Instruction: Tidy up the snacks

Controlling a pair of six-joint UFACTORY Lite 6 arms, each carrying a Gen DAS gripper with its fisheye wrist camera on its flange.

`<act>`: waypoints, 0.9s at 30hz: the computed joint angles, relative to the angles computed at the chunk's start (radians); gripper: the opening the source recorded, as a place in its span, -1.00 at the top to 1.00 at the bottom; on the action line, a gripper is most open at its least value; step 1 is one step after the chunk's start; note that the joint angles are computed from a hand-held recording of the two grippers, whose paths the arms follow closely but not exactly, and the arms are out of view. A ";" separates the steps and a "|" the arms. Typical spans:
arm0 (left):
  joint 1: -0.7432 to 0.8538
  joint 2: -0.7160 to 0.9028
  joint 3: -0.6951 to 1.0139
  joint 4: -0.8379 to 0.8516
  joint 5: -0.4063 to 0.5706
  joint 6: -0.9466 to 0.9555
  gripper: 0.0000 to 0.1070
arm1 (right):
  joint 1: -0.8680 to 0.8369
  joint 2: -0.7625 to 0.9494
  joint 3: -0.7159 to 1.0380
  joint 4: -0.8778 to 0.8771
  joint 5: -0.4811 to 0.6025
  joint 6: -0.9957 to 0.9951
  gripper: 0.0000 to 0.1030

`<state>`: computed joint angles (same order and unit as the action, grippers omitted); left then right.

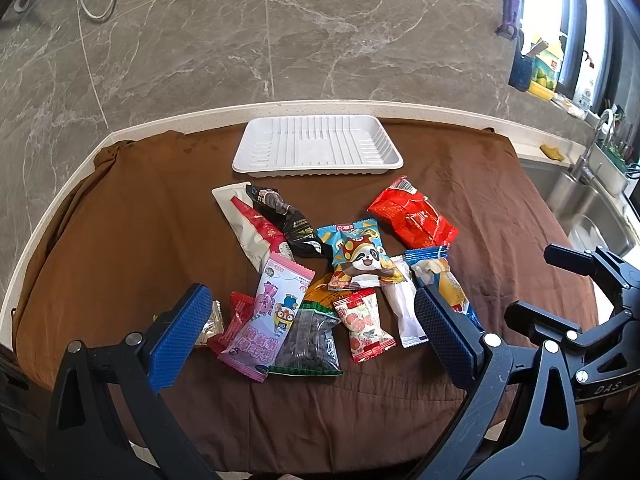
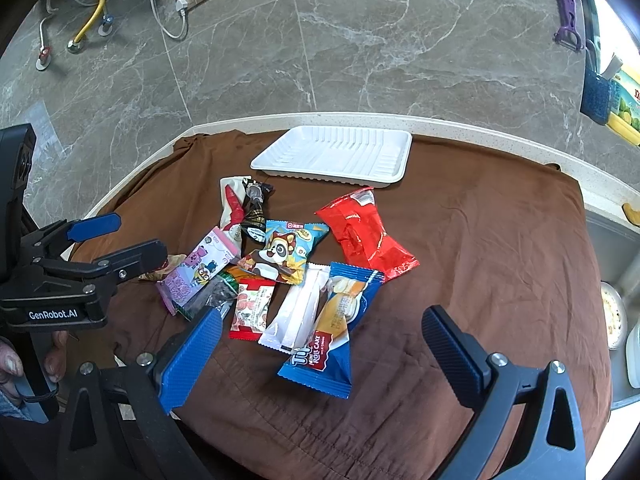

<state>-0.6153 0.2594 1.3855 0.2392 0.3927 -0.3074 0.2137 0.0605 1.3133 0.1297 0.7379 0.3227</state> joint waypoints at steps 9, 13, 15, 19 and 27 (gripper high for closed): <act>0.007 -0.002 0.002 -0.028 0.015 0.009 -0.92 | 0.007 0.004 0.013 -0.007 0.005 0.011 -0.99; 0.004 -0.003 0.000 -0.022 0.028 -0.005 -0.92 | 0.017 0.007 0.024 -0.013 0.010 0.025 -0.99; 0.001 -0.006 -0.003 -0.023 0.035 -0.009 -0.92 | 0.021 0.006 0.029 -0.017 0.012 0.028 -0.99; -0.004 -0.017 -0.014 -0.073 0.052 0.043 -0.92 | 0.027 0.009 0.038 -0.023 0.015 0.033 -0.99; 0.052 -0.018 -0.021 -0.328 0.079 0.268 -0.92 | 0.017 0.018 0.033 -0.003 0.006 0.017 -0.99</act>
<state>-0.5633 0.2414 1.3643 -0.0891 0.4719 -0.0398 0.2311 0.0782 1.3467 0.1270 0.7434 0.3393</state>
